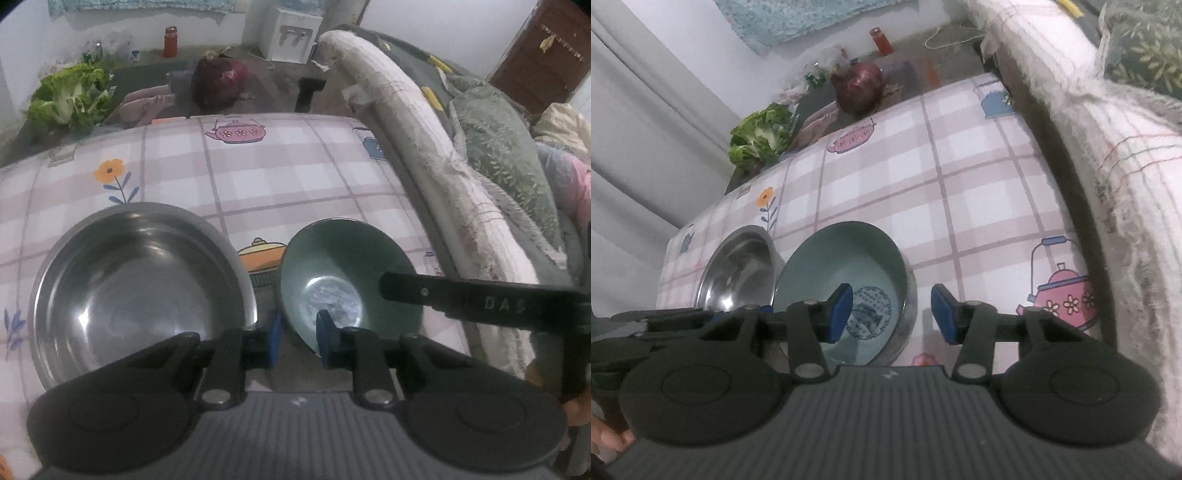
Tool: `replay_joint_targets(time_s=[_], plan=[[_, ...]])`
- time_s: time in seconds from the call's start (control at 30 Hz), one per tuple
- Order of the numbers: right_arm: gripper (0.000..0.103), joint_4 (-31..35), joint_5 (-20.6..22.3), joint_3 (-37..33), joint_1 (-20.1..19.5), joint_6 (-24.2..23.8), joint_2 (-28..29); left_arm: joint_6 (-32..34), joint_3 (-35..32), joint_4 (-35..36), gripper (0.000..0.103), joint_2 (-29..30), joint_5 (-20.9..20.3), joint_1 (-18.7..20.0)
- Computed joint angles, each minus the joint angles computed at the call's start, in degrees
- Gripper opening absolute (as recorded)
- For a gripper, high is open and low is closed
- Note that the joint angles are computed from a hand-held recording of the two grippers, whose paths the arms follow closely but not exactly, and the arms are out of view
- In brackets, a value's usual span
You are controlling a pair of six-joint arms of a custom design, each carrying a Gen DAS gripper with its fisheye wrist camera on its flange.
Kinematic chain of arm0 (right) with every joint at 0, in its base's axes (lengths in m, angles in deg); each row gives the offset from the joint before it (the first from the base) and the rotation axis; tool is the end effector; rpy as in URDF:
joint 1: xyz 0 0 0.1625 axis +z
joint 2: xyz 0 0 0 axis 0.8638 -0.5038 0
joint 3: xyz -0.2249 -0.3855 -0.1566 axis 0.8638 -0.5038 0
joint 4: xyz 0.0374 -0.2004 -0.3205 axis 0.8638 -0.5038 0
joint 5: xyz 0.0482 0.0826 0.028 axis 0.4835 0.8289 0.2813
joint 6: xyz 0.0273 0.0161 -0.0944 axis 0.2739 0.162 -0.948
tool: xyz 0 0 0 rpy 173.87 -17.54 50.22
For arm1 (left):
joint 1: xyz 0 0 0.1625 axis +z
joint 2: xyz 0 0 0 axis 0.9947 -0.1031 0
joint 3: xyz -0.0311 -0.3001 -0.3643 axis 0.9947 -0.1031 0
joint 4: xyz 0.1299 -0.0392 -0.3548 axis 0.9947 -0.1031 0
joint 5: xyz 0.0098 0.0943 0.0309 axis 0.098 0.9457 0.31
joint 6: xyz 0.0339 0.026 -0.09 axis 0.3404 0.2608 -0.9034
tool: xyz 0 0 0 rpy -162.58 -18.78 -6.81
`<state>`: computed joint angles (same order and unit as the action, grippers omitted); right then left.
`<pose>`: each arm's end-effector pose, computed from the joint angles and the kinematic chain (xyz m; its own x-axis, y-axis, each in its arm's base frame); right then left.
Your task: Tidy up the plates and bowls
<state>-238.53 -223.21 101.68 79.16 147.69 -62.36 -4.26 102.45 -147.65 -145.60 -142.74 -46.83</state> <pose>0.3107 -0.1985 0.0835 -0.8625 0.4321 0.2634 0.1029 0.6593 -0.7448 -0.1425 -0.3168 0.2862 -0.6582 0.6715 -0.3405 0.6935 0.7168 0.0730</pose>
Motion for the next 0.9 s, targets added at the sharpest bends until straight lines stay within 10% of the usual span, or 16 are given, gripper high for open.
replay_joint_targets(time_s=[0.23, 0.5, 0.9], plan=[[0.016, -6.9, 0.2, 2.0, -1.2, -4.1, 2.5, -1.0, 0.4, -0.2, 0.019, 0.4, 0.7, -1.1], [0.015, -1.5, -1.0, 4.2, 0.7, 1.0, -0.5, -0.4, 1.3, 1.7, 0.019, -1.1, -4.4, -2.4], [0.019, -7.3, 1.1, 6.2, -0.1, 1.2, 1.9, -1.5, 5.3, -2.5, 0.018, 0.1, 1.9, -7.6]])
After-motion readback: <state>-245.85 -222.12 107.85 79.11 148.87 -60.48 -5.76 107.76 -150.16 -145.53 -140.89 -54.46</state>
